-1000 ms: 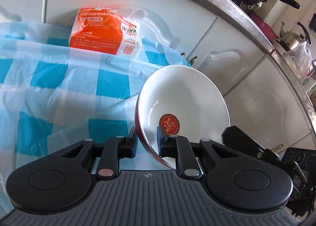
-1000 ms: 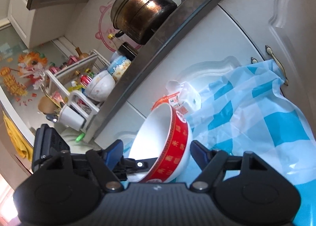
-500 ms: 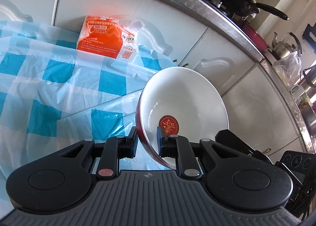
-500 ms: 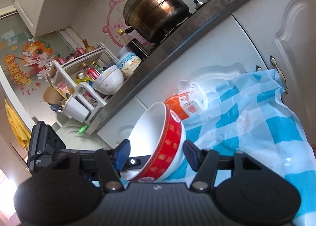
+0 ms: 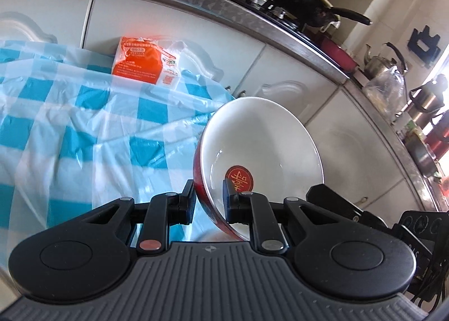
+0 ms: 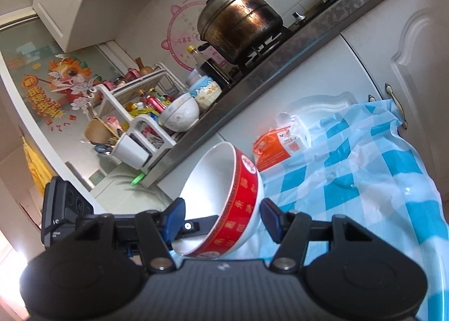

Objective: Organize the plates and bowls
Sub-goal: 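Carry the red-and-white bowl and lower it into the cartoon-animal bowl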

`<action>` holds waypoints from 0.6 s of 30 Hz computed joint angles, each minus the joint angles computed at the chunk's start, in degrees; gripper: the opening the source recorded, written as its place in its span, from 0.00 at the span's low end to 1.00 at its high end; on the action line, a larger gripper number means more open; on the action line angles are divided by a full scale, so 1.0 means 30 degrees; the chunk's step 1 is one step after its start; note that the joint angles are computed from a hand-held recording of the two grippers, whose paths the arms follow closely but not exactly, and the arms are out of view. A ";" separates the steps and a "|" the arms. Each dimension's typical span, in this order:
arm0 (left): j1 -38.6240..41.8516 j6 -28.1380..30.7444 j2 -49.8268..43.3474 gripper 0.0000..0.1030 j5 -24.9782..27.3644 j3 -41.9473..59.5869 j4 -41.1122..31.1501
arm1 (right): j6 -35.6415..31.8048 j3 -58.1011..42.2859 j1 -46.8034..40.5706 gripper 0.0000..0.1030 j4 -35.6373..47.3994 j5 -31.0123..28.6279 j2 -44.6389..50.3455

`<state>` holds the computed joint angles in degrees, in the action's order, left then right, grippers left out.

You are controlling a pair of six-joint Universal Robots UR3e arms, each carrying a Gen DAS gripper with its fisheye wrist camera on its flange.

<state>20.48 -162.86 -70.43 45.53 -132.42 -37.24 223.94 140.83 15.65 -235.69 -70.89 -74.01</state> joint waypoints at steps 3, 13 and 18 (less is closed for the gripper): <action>0.0783 0.1038 0.2277 0.16 -0.0448 -0.1075 -0.1563 | 0.0447 0.0633 0.0807 0.58 0.0194 -0.0803 -0.0870; 0.4341 0.6553 1.0371 0.17 -0.1696 -0.2421 -1.2083 | 0.2643 0.2077 0.4478 0.58 0.0315 -0.4523 -0.1611; 0.4307 0.6617 1.1354 0.17 -0.1314 -0.3383 -1.2331 | 0.3861 0.2191 0.6208 0.58 0.0781 -0.6563 -0.1234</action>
